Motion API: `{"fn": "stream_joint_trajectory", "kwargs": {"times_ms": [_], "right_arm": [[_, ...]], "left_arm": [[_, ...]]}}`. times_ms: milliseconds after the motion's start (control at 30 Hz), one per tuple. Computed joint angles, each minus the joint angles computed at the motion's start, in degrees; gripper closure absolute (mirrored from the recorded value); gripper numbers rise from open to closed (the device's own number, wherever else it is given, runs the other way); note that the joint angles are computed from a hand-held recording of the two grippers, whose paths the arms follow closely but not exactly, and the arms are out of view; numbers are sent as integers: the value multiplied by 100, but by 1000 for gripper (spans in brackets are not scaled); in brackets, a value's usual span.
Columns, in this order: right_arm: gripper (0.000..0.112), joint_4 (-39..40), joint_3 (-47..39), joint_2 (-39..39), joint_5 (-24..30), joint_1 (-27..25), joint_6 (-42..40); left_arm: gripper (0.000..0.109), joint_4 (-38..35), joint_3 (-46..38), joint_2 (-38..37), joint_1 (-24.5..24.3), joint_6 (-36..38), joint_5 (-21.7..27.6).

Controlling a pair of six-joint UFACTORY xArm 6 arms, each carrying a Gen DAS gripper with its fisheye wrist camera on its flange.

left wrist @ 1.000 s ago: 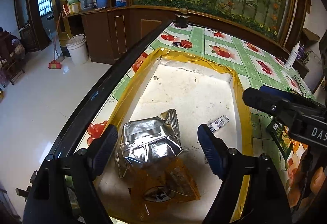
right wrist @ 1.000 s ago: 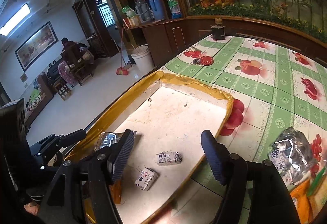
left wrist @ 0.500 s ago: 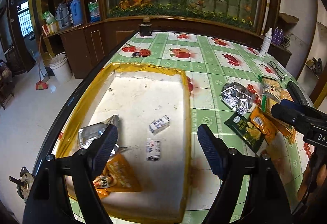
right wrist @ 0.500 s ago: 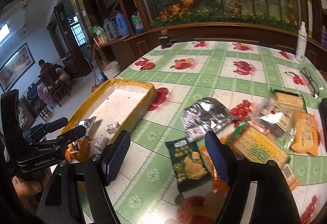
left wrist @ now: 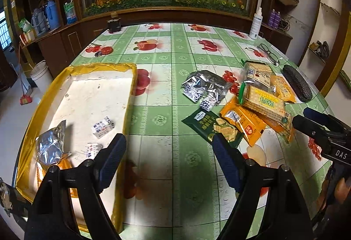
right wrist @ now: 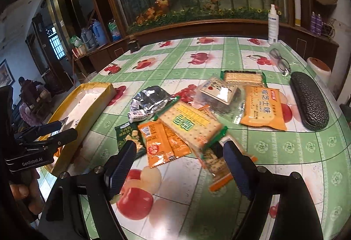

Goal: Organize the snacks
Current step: 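Move both tools back toward the snack pile, then grasp the dark green cracker bag with the left tool while the right tool grasps the WEIDAN cracker pack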

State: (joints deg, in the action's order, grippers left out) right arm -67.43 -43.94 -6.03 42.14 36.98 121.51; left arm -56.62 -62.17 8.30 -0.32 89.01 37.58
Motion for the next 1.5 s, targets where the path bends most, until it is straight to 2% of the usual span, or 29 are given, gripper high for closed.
{"fn": "stream_joint_trajectory", "kwargs": {"times_ms": [300, 533, 700, 900, 1033, 1133, 1233, 1300, 1400, 1500], "right_arm": [[29, -136, 476, -374, -20, -14, 220], [29, -448, 582, -387, -399, -228, 345], [29, -525, 375, -137, -921, -615, -281], [29, -263, -78, 377, -1360, -986, -1374], [29, -202, -239, 565, -1386, -1063, -1629], [29, -323, -235, 563, -1500, -1159, -1523], [29, -354, -249, 574, -1562, -1224, -1519], [29, -384, -259, 569, -1568, -1238, -1513], [29, -447, -261, 560, -1626, -1278, -1475], [29, -437, -248, 529, -1605, -1270, -1489]], "left_arm": [[28, 488, 97, 39, -268, -860, 242], [28, 680, 103, 74, -394, -1161, 307], [28, 799, 143, 166, -503, -1255, -9], [28, 1022, -253, 519, -496, -1870, 236], [28, 976, -502, 695, -529, -2218, 494], [28, 939, -518, 728, -656, -2333, 390], [28, 1315, -349, 738, -893, -2643, -207], [27, 1341, -138, 684, -1009, -2504, -695], [25, 1473, -145, 736, -992, -2576, -890], [25, 1493, -329, 847, -827, -2384, -722]]}}
